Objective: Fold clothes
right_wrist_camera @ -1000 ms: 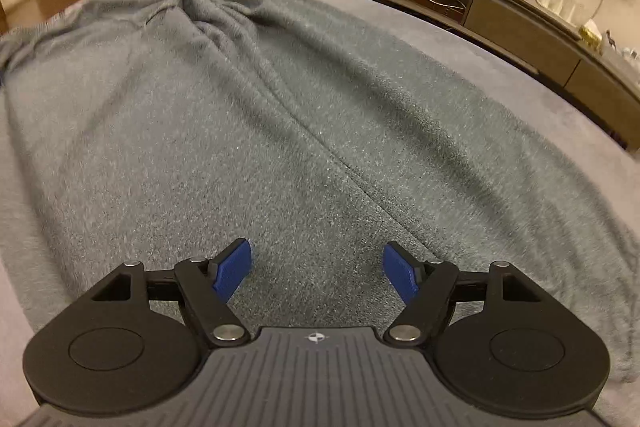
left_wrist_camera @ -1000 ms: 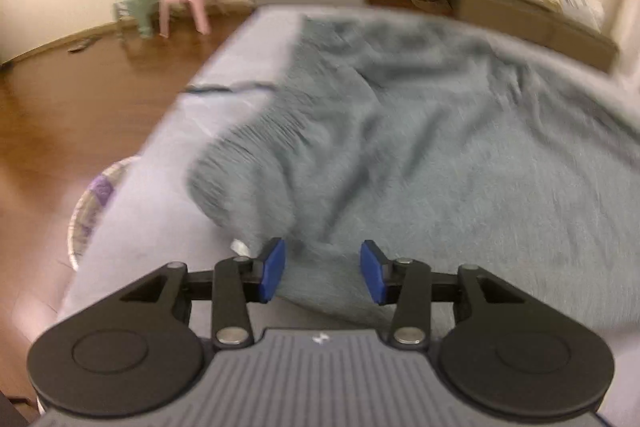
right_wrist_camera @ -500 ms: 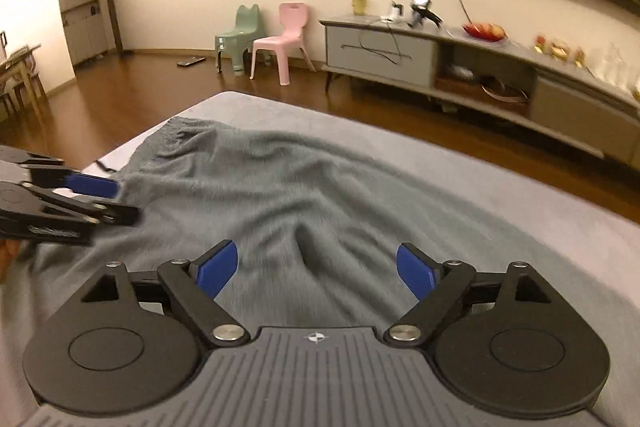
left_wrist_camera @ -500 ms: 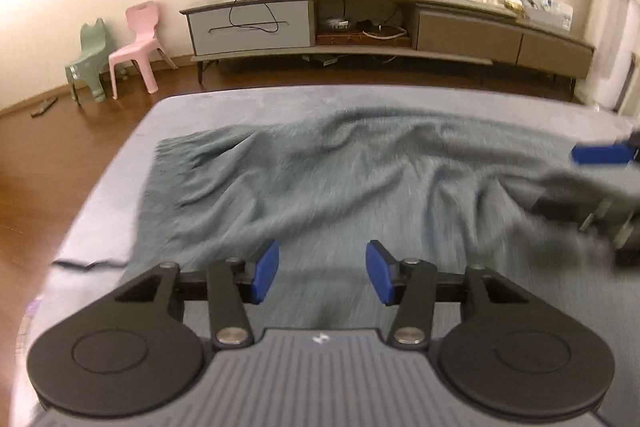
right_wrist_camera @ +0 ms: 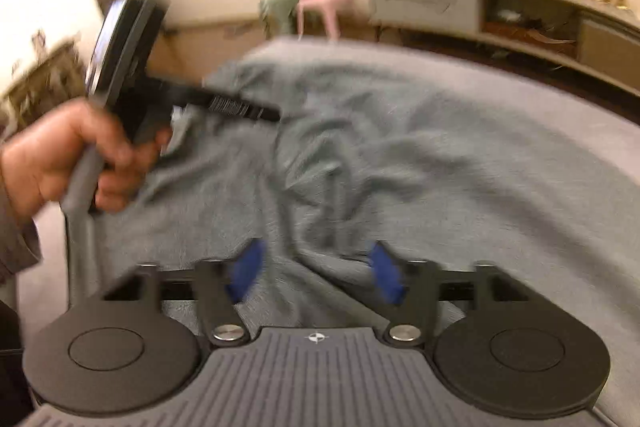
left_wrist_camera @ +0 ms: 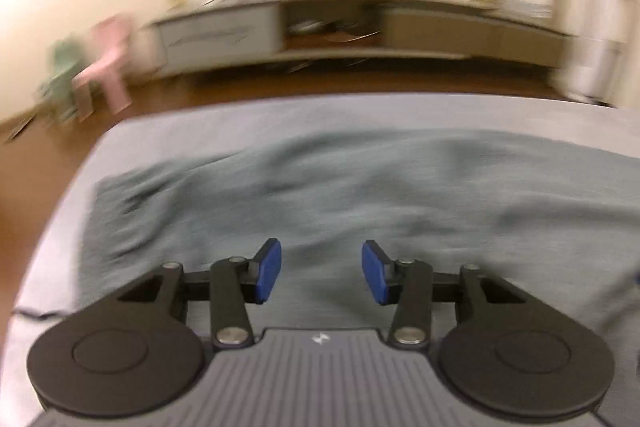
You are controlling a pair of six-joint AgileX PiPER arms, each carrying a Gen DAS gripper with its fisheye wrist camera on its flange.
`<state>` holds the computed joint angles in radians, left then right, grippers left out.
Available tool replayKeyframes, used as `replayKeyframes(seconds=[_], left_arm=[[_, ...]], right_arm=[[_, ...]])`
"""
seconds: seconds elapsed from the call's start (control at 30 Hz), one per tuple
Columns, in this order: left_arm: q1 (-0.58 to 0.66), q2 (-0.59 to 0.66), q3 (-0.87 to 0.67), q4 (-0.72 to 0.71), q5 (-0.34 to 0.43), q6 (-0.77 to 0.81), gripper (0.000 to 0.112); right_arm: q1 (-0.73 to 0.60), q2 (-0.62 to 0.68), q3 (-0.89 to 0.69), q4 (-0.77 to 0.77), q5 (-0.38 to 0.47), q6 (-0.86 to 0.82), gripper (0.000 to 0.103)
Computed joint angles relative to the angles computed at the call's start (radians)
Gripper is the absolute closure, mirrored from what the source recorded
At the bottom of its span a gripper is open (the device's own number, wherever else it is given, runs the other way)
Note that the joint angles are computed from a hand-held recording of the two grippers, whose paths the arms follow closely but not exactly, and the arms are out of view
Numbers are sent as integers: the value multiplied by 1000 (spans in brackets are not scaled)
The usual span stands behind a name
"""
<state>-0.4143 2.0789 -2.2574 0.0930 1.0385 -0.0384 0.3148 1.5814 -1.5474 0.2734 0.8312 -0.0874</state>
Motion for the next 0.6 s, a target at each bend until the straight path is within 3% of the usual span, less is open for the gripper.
replayKeyframes(seconds=[0.07, 0.17, 0.23, 0.33, 0.4, 0.5, 0.6], left_arm=[[-66, -32, 68, -22, -51, 56, 66], [-158, -49, 150, 58, -96, 57, 66], [-171, -37, 157, 69, -58, 57, 66], [-169, -81, 252, 74, -72, 47, 67], [-153, -96, 242, 46, -8, 46, 67], [-139, -149, 281, 46, 30, 65, 67], [-142, -273, 389, 79, -26, 29, 68]], right_arm=[[-92, -106, 80, 9, 4, -15, 28], [-292, -255, 199, -64, 37, -5, 28], [-483, -323, 277, -128, 29, -26, 28], [-761, -285, 332, -169, -4, -86, 32], [-910, -208, 323, -134, -12, -147, 35], [-1026, -149, 324, -29, -54, -279, 38], [-1097, -191, 307, 93, 12, -384, 36]])
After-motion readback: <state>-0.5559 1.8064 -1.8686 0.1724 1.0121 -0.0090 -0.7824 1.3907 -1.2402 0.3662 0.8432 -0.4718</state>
